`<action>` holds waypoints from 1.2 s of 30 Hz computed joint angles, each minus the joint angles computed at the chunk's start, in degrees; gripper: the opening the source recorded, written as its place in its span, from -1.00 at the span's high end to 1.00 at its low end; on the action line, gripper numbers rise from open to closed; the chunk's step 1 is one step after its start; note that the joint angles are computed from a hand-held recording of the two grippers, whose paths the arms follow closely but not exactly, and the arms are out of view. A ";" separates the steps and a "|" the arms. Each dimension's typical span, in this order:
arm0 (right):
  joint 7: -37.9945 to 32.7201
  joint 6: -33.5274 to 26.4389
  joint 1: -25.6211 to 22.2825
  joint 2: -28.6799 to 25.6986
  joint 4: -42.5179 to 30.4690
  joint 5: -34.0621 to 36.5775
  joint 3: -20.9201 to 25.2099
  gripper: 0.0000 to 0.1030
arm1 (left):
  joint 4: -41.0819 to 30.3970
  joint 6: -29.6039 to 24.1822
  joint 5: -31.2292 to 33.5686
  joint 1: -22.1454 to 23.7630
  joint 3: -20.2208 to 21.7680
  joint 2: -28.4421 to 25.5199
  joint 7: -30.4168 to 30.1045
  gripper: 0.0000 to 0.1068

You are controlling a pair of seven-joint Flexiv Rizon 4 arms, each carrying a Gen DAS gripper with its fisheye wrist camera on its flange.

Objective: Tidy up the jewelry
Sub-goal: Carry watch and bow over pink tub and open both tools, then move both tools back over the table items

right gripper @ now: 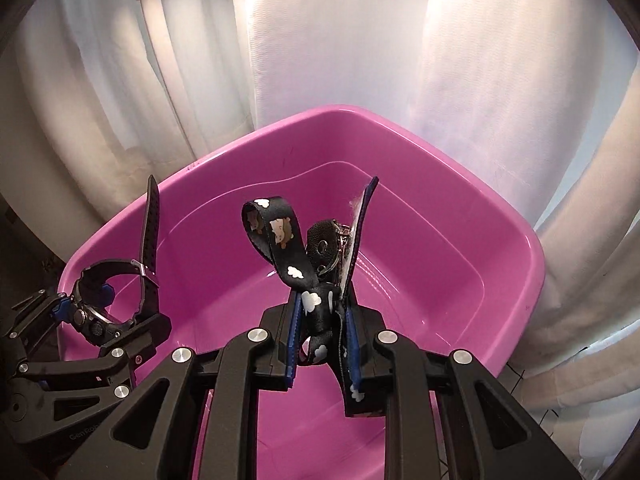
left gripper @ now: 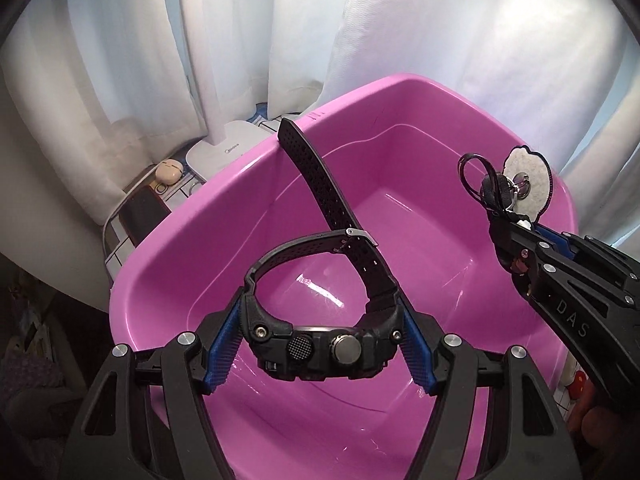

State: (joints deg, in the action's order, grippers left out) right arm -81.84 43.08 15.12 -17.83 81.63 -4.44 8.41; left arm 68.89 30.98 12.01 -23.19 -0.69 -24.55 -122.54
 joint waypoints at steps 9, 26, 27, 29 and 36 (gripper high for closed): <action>2.20 -2.66 0.75 -2.14 -2.32 -1.14 -0.59 0.23 | 0.21 -1.10 -1.81 0.63 -0.39 -0.48 1.04 -0.29; 6.27 1.90 0.61 1.08 2.11 -2.90 -0.72 0.21 | 2.36 0.90 1.18 -0.05 0.22 2.56 -0.95 -0.55; 6.60 2.65 0.40 2.03 3.10 -2.85 -0.67 0.21 | 2.83 1.10 1.51 -0.13 0.23 3.07 -1.23 -0.56; 7.52 4.26 0.19 3.67 4.97 -2.83 -0.54 0.20 | 3.81 1.85 2.30 -0.29 0.16 4.12 -1.74 -0.56; 12.14 10.51 -1.65 11.61 14.67 -3.10 -0.49 0.16 | 6.61 4.05 3.73 -0.95 -1.17 7.28 -2.15 -0.57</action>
State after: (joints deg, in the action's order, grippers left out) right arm -69.70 53.59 13.46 -6.22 96.30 -7.54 7.92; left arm 75.51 35.03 15.74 -24.14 -1.86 -17.27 -124.68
